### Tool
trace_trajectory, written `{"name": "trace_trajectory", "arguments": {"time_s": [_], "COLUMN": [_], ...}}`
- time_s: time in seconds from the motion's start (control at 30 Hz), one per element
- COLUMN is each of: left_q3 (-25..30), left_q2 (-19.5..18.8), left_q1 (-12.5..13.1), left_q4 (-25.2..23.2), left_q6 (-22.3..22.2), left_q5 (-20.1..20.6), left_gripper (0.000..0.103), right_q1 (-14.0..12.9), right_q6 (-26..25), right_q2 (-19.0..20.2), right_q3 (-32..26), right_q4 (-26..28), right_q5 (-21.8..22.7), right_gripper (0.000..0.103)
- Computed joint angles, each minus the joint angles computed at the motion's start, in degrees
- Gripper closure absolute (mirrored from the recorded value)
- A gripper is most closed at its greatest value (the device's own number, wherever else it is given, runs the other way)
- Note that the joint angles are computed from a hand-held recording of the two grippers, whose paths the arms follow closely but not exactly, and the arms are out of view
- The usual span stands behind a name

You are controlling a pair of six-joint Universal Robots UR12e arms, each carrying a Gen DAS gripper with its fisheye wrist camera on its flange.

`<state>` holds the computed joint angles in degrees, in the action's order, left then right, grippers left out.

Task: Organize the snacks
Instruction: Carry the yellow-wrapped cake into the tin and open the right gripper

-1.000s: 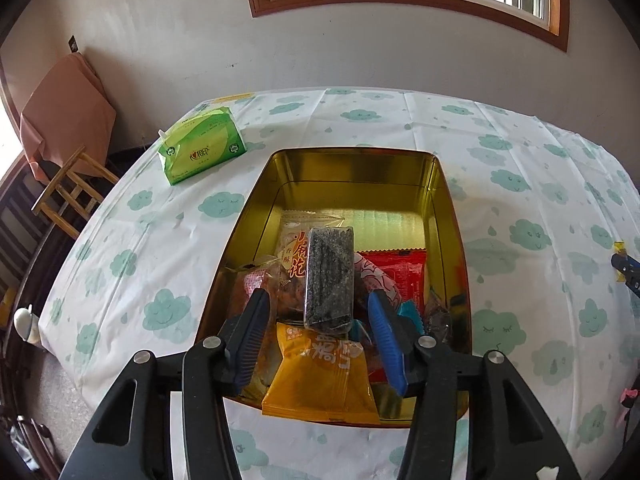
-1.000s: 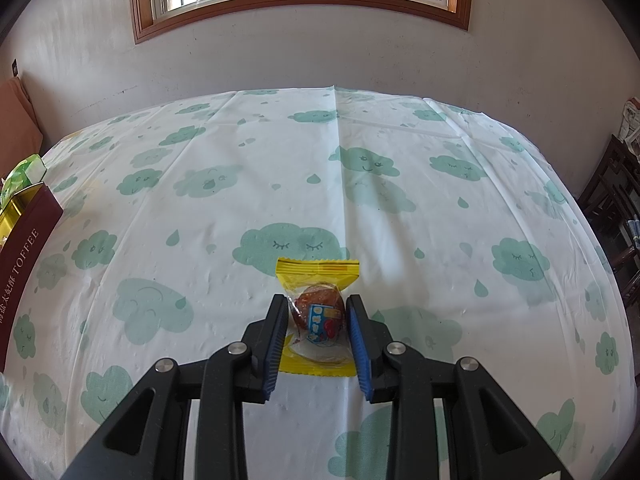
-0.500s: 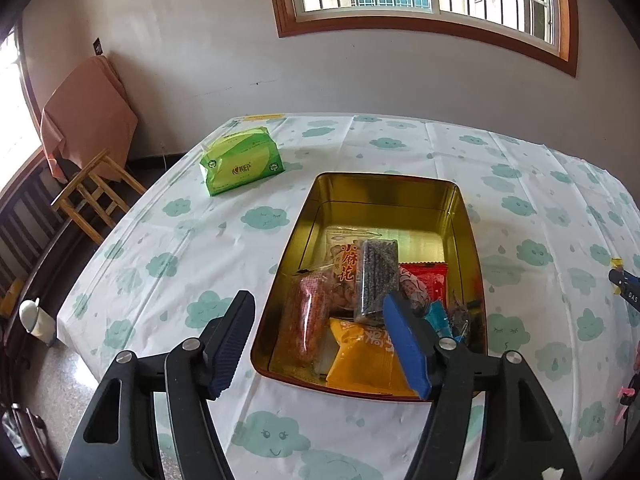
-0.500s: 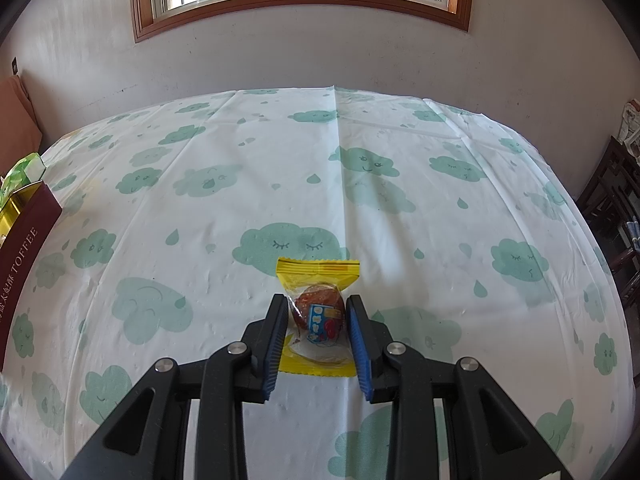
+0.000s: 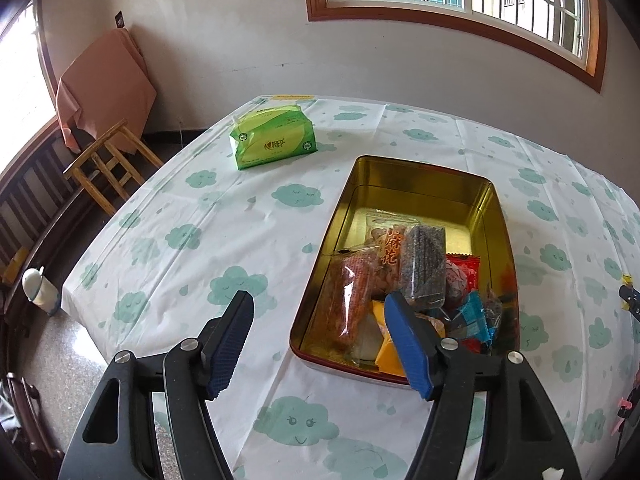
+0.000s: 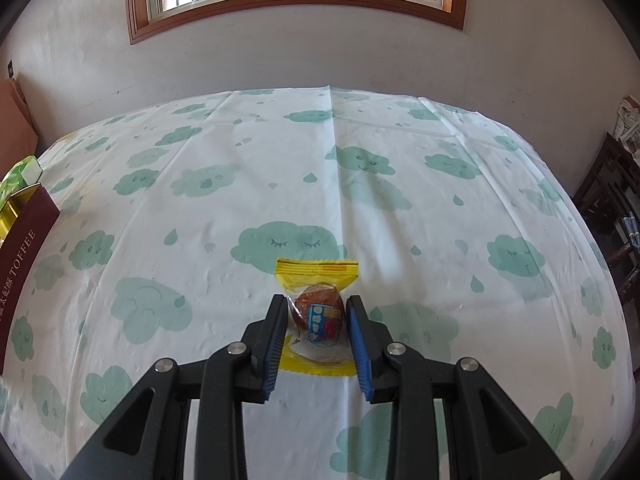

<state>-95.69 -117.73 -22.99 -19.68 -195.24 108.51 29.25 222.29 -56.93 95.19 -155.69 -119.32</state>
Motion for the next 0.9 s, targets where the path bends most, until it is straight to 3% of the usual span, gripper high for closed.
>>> {"name": "trace_trajectory", "arguments": {"time_s": [0.47,0.7,0.9], "left_q3": [-1.8,-2.0,-2.6], "left_q2": [0.6,0.6,0.9], "left_q1": [0.8,0.6,0.8], "left_q4": [-1.4,-2.2,-1.8], "left_q6": [-1.9,-1.6,-2.0], "left_q5": [0.0,1.1,0.9], "left_gripper": [0.033,0.03,0.029], "right_q1": [1.3,2.2,3.8], "right_q6": [1.4,1.1,-2.4], "right_q2": [0.6,0.5,1.7], "right_q3": [-2.3,-3.1,-6.1], "right_q4": [4.9,4.1,1.9], "right_q5": [-2.5,-1.4,0.0], "right_gripper": [0.077,0.077,0.077]}}
